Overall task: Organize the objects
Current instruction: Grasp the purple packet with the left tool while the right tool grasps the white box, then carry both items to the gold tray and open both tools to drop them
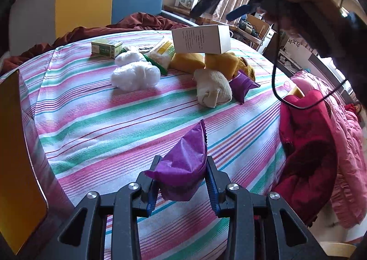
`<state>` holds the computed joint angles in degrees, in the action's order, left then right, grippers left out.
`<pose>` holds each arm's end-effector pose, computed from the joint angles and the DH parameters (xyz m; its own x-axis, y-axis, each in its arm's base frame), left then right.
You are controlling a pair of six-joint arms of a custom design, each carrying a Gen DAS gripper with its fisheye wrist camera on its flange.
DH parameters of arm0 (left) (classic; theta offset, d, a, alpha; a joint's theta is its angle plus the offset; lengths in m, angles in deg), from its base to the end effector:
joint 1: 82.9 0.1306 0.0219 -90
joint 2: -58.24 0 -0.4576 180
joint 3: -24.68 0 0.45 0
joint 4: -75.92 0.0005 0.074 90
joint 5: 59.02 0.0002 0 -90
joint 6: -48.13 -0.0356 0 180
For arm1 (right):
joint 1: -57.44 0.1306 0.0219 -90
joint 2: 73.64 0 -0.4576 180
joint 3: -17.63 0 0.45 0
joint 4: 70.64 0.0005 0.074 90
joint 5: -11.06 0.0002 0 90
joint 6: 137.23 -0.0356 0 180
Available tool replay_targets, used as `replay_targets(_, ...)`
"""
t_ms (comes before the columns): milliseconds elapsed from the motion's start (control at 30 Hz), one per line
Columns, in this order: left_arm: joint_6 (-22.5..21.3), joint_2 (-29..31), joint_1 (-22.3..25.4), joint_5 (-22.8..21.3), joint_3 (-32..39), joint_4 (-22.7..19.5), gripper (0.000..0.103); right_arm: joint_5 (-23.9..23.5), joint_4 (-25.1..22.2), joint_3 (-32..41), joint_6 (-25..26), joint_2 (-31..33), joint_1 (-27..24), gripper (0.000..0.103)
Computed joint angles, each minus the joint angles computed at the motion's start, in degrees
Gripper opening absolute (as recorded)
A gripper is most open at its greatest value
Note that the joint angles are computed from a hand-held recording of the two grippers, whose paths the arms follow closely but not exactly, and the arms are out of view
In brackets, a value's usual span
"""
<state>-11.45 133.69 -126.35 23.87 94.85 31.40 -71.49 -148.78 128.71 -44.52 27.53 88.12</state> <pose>0.3115 -0.2898 0.4485 -0.7943 0.0604 -0.6045 0.2577 0.9346 -0.2453 0.5136 0.2988 0.5554 -0.7758 -0.5148 -0.3648 -0.5018 0.8539 -0.1378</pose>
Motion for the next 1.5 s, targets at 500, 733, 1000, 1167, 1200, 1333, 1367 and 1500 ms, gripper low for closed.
replay_targets(500,4.2,-6.6,0.9,-3.7,-1.5,-1.7,0.037,-6.4,10.0,-13.6,-1.9,-9.2,2.9,0.051)
replay_targets(733,8.5,-13.6,2.8,-10.7,-2.6,-7.1,0.037,-13.7,17.4,-21.8,-7.2,-13.6,8.5,0.051)
replay_targets(1000,17.7,-22.2,9.3,-18.6,-5.8,-21.2,0.037,-15.2,22.3,-27.2,-10.2,-15.3,12.7,0.051)
replay_targets(1167,21.5,-24.9,14.1,-20.3,-8.4,-29.3,0.037,-14.6,23.8,-28.5,-10.9,-16.1,13.6,0.051)
replay_targets(1200,21.9,-25.0,14.5,-20.7,-8.6,-30.6,0.037,-14.3,23.9,-28.6,-10.9,-16.0,13.6,0.051)
replay_targets(1333,22.1,-25.8,15.8,-21.2,-9.8,-32.7,0.037,-13.1,24.3,-29.0,-11.5,-15.9,13.8,0.051)
replay_targets(1367,22.5,-25.9,15.6,-21.4,-10.0,-33.2,0.037,-13.0,24.4,-29.1,-11.8,-15.9,13.8,0.051)
replay_targets(1500,22.6,-25.6,16.2,-21.0,-10.8,-33.5,0.037,-12.3,24.7,-29.1,-12.4,-16.0,13.8,0.051)
